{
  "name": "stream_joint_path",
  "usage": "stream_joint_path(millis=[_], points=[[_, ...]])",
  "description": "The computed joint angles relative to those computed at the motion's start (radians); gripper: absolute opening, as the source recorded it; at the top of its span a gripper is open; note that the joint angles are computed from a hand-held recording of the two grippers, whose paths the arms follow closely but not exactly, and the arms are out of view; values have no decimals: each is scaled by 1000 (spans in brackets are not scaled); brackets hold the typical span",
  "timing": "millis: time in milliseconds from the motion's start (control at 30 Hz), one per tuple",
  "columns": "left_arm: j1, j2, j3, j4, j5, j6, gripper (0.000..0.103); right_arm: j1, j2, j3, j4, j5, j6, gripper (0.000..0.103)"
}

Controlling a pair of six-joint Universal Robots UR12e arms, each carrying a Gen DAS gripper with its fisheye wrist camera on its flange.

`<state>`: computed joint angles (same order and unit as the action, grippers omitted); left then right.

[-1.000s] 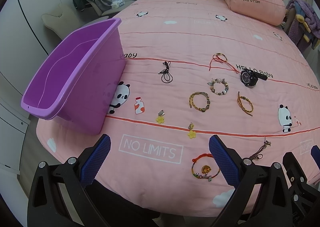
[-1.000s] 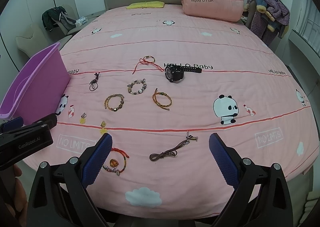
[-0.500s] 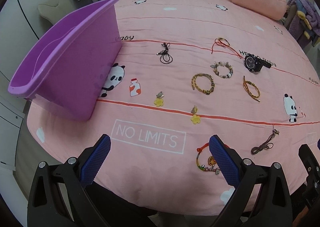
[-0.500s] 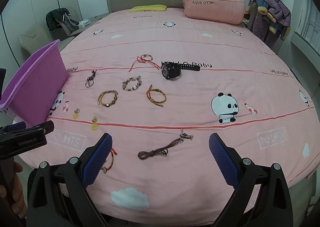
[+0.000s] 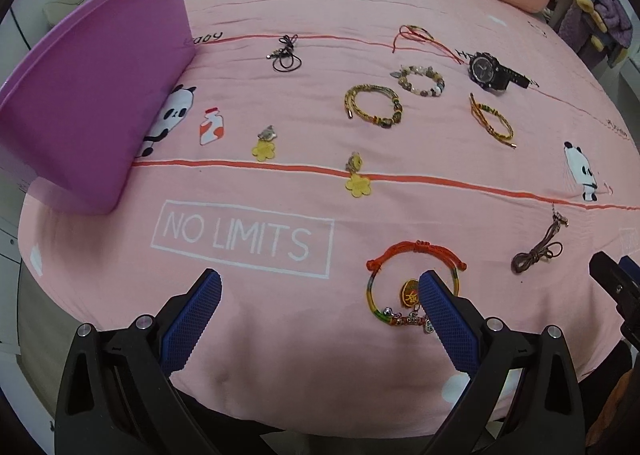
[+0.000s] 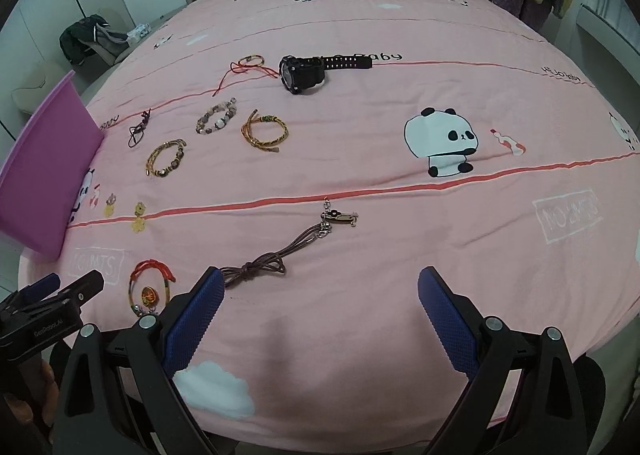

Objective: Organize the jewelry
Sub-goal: 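Move the left tool to the red-cord bracelet while the right tool approaches the brown leather cord, then close the left tool on the red-cord bracelet while the right tool grasps the brown leather cord keychain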

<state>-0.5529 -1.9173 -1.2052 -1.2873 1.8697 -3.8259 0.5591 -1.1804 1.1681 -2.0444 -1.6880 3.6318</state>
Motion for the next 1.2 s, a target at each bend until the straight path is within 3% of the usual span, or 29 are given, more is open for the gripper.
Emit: stream_joint_path(millis=[300, 500, 767, 933, 1000, 1067, 1167, 1200], points=[[-2, -16, -15, 35, -20, 19, 97, 8, 50, -41, 35, 16, -64, 93], [0, -20, -24, 40, -23, 30, 96, 3, 65, -53, 57, 44, -55, 93], [11, -18, -46, 64, -43, 8, 96, 15, 96, -85, 95, 18, -99, 93], [4, -27, -48, 82, -20, 29, 96, 17, 102, -86, 100, 8, -111, 92], [3, -28, -48, 95, -32, 45, 85, 17, 101, -81, 91, 8, -116, 92], [-1, -32, -43, 109, -47, 70, 63, 16, 100, -78, 86, 12, -115, 92], [-10, -42, -29, 115, -53, 108, 42, 15, 97, -74, 76, 25, -114, 79], [-9, -43, -29, 120, -63, 109, 38, 15, 98, -74, 74, 27, -120, 71]])
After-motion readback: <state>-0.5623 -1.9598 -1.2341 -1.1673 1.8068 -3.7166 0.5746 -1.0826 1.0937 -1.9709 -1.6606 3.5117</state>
